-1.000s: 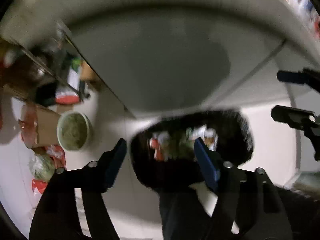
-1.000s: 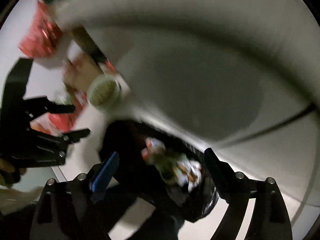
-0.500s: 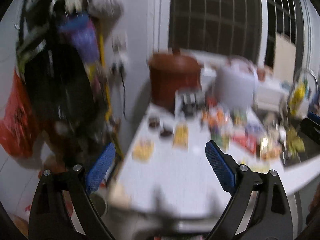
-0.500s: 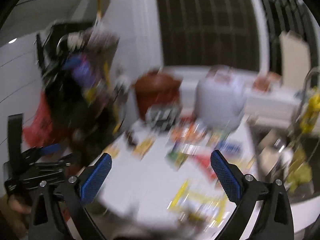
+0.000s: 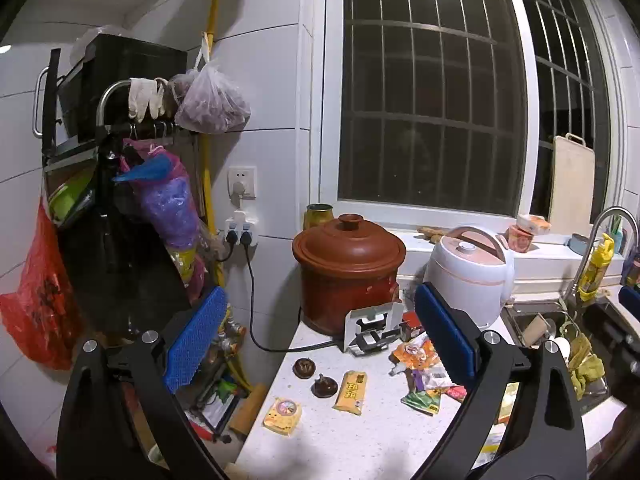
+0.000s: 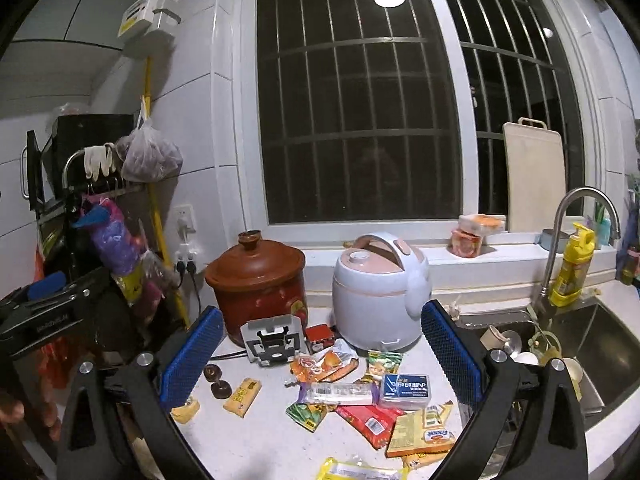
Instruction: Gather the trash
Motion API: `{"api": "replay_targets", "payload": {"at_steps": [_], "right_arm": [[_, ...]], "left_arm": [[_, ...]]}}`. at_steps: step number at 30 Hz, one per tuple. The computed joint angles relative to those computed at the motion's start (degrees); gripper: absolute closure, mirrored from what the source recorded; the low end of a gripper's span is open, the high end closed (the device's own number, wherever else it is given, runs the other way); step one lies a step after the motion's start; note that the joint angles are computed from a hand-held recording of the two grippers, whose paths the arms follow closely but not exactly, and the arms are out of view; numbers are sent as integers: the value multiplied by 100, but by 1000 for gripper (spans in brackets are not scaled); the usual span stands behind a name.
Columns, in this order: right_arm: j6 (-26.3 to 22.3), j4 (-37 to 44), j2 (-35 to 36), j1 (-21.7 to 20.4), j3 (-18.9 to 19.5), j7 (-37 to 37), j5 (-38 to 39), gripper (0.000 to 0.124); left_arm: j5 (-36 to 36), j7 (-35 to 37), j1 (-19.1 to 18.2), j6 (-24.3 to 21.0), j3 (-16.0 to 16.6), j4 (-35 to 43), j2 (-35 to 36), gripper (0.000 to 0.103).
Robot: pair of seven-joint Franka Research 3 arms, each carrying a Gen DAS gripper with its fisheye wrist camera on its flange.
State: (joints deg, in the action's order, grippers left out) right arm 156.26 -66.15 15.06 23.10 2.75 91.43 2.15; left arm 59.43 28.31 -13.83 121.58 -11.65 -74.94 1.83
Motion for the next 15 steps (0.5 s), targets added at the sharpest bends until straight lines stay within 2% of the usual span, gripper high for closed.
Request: {"api": "replay_targets", "payload": {"at_steps": [4, 7, 15], "right_arm": [[-82, 103, 38, 26, 6, -84, -34, 26], [81, -105, -70, 112, -114, 202, -284, 26], [-360, -121, -94, 42, -115, 437, -369, 26]], "left_arm": [[-74, 168, -79, 9, -13, 210, 157, 11], [-201, 286, -126, 38, 15, 231, 194, 11], [-596, 388, -148, -24, 48, 155, 203, 11]]}}
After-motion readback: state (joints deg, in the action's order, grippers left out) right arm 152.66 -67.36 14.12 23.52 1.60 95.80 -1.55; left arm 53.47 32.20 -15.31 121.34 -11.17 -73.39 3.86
